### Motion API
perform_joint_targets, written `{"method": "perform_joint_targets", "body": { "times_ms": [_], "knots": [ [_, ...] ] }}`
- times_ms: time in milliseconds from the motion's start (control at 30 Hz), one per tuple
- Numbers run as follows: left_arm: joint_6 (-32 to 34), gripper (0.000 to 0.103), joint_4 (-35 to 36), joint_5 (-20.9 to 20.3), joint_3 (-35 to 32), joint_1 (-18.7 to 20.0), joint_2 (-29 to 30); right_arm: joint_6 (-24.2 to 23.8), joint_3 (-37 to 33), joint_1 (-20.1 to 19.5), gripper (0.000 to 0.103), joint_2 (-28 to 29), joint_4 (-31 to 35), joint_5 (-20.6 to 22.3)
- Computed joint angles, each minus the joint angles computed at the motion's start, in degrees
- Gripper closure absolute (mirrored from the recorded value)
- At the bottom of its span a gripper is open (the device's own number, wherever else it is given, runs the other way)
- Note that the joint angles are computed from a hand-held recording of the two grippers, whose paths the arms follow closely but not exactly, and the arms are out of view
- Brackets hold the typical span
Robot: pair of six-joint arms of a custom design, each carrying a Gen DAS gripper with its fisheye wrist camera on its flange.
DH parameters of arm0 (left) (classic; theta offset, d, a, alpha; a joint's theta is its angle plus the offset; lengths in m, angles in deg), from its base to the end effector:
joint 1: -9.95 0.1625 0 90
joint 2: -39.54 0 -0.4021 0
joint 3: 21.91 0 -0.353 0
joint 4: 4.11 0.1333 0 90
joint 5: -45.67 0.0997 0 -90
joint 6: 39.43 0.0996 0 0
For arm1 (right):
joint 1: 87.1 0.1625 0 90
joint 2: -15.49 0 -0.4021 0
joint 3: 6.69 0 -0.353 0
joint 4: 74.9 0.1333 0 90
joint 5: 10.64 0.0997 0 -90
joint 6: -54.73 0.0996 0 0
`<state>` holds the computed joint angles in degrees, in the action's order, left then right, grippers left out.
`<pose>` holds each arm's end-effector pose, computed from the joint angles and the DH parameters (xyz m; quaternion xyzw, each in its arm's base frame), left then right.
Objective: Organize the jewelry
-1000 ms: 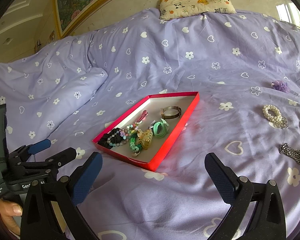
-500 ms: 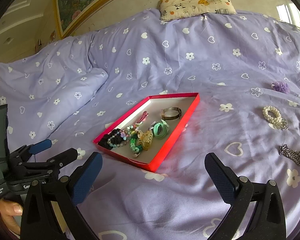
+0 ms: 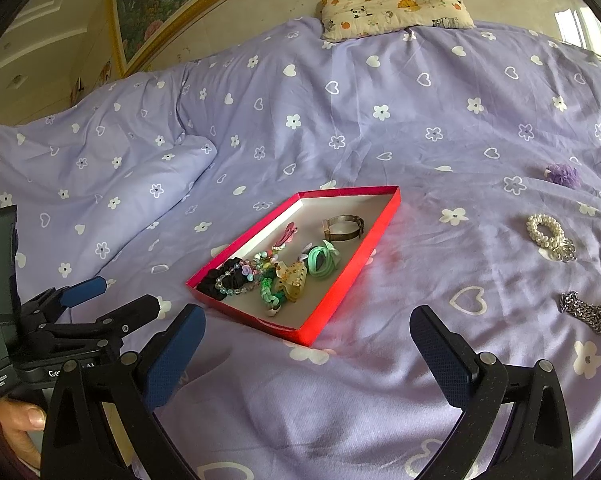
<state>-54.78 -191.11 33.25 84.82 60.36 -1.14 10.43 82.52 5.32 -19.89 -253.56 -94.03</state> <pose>-0.1695 -0.5667 0.1349 -0.0057 0.7695 -0.4630 0.4398 0.1731 -0.6678 0.0861 0.3935 -0.8677 0.2987 0.0554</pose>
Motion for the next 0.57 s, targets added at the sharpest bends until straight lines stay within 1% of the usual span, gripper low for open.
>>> {"method": "perform_joint_targets", "body": {
  "times_ms": [400,567],
  "knots": [
    [-0.3,0.000,0.5,-0.3,-0.1,0.0,0.0,-0.1,-0.2,0.1,0.000,0.1,0.3,-0.2],
    [1.7,0.000,-0.5,-1.2,-1.4,0.7,0.7,0.1,-1.0,0.2,0.000,0.2,1.3,-0.2]
  ]
}}
